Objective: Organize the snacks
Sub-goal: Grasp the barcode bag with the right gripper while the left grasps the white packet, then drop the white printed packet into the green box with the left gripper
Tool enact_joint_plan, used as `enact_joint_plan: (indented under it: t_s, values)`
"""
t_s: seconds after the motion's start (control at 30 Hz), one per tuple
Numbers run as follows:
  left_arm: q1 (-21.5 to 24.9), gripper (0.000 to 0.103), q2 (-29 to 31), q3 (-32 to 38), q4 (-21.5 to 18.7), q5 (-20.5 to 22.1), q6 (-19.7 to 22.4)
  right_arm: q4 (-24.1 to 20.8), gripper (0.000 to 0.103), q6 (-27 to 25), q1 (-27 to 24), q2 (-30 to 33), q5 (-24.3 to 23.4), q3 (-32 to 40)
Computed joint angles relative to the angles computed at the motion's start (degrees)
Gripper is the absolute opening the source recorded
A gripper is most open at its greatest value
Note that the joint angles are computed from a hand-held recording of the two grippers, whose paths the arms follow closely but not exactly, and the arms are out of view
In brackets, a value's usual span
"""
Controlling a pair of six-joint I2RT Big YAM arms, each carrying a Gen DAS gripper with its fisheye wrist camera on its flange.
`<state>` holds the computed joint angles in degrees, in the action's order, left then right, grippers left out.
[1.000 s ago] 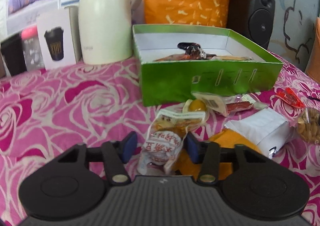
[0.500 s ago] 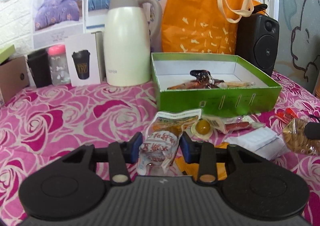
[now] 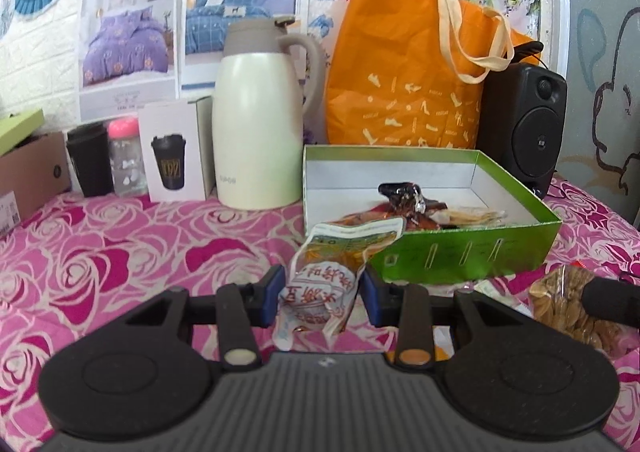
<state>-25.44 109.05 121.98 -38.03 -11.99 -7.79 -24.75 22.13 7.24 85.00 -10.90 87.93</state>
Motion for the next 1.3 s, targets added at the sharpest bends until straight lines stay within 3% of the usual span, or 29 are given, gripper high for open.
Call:
enact_joint_plan:
  t_s: [0.6, 0.9, 1.3]
  values:
    - [-1.50, 0.038, 5.40, 9.69, -2.81, -0.54, 1.76, 3.45, 0.091, -1.59, -1.15, 0.23, 4.56, -0.19]
    - [-1.16, 0.039, 5.32, 9.69, -2.27, -0.70, 1.44, 2.97, 0.091, -2.11, -1.33, 0.70, 3.38, 0.52]
    - [0.26, 0.039, 1.96, 4.70, 0.32, -1.83, -0.53, 2.68, 0.091, -2.52, -1.25, 1.18, 2.50, 1.18]
